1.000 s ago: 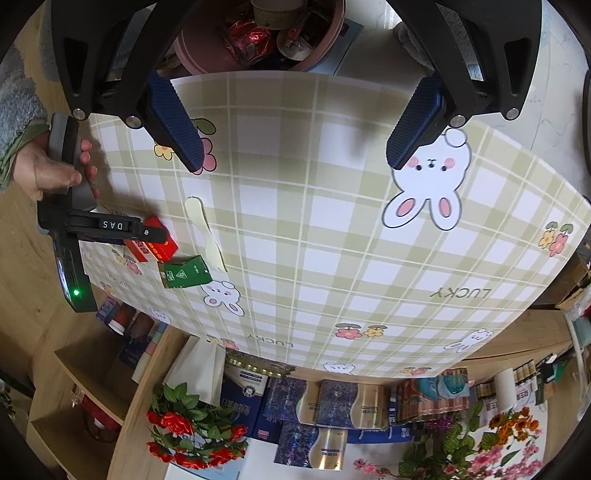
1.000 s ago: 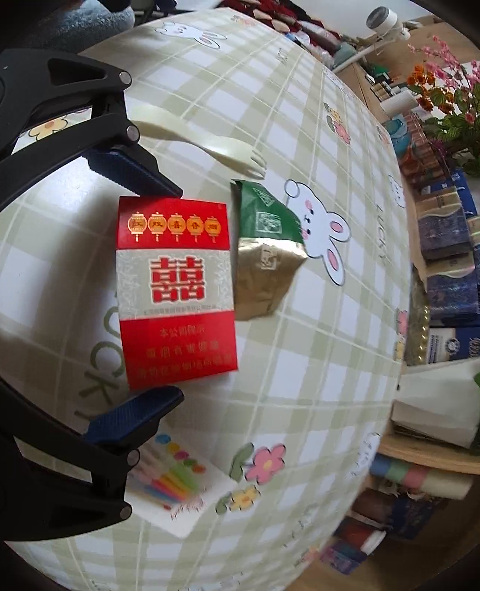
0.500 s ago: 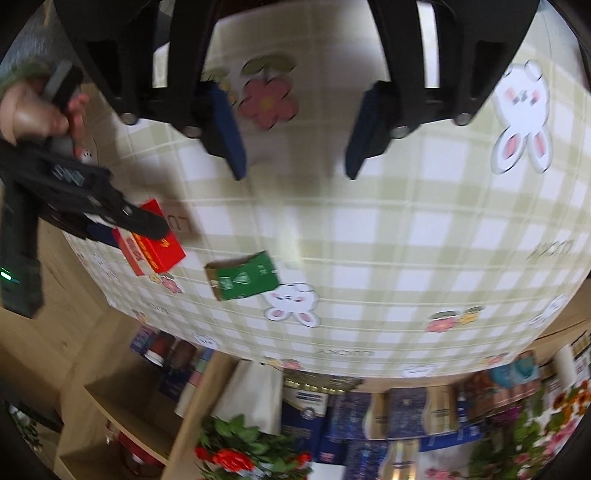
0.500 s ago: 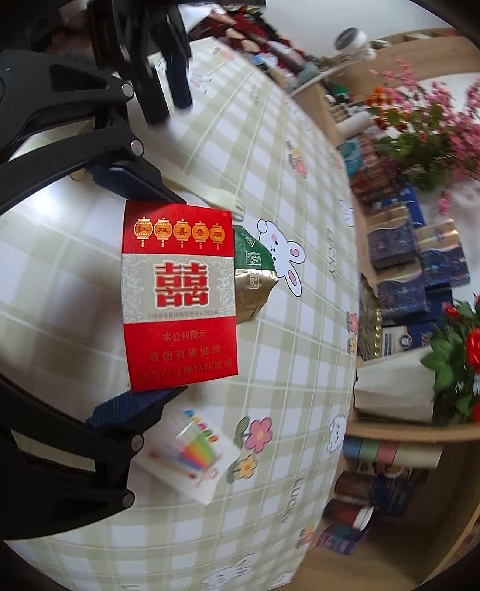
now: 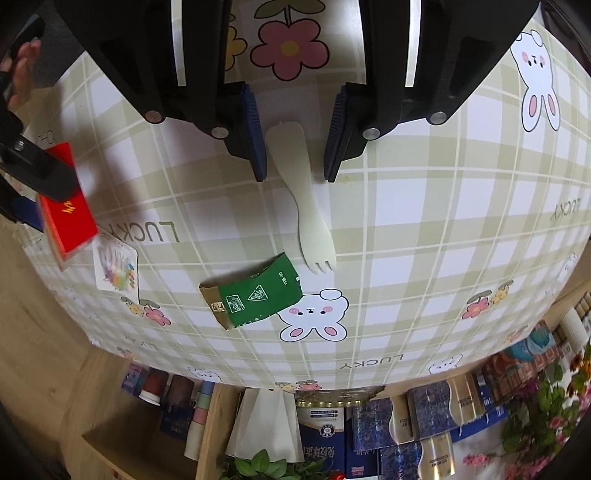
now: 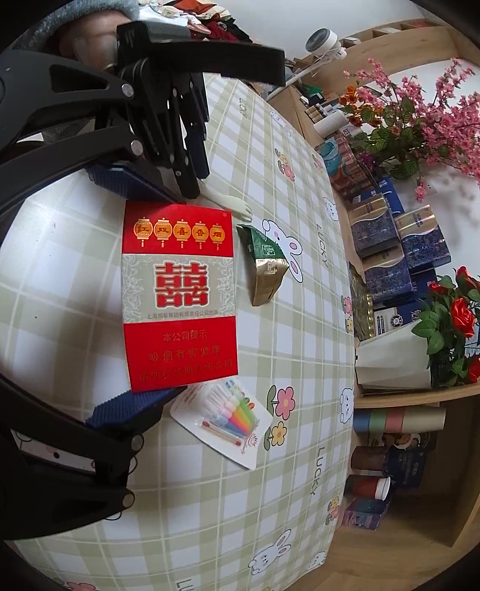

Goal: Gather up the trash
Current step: 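Grasp the white plastic spoon with the left gripper while the right gripper holds the red box, then drop the red box into the bin with the right gripper while the left gripper drops the spoon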

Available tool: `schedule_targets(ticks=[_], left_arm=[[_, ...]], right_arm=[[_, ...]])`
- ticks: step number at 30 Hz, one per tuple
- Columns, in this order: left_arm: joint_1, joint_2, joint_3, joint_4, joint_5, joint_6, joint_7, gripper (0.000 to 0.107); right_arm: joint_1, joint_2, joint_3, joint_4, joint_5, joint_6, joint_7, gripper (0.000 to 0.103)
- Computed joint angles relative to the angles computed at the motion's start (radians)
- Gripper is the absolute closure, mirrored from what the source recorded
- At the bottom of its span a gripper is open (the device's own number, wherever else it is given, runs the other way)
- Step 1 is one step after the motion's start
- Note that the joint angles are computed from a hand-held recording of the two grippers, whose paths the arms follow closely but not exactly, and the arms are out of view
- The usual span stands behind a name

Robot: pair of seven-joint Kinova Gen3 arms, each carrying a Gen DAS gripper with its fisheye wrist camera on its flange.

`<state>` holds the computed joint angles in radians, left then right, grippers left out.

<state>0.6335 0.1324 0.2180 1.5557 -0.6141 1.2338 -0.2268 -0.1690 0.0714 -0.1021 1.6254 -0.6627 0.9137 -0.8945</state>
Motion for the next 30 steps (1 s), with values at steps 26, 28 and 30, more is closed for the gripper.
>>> schedule_targets(ticks=[26,28,30], left_arm=[[-0.058,-0.296,0.300,0.066,-0.036,0.117,0.185,0.089],[-0.062,-0.308,0.336,0.063,-0.038,0.141,0.202,0.089],[-0.062,-0.317,0.384,0.060,-0.048,0.173,0.232,0.089]], right_arm=[[-0.039,-0.231,0.078,0.151,-0.063,0.105,0.026,0.016],[-0.054,-0.253,0.080,0.168,-0.050,0.111,0.020,0.016],[-0.071,-0.278,0.082,0.187,-0.038,0.117,0.014,0.016]])
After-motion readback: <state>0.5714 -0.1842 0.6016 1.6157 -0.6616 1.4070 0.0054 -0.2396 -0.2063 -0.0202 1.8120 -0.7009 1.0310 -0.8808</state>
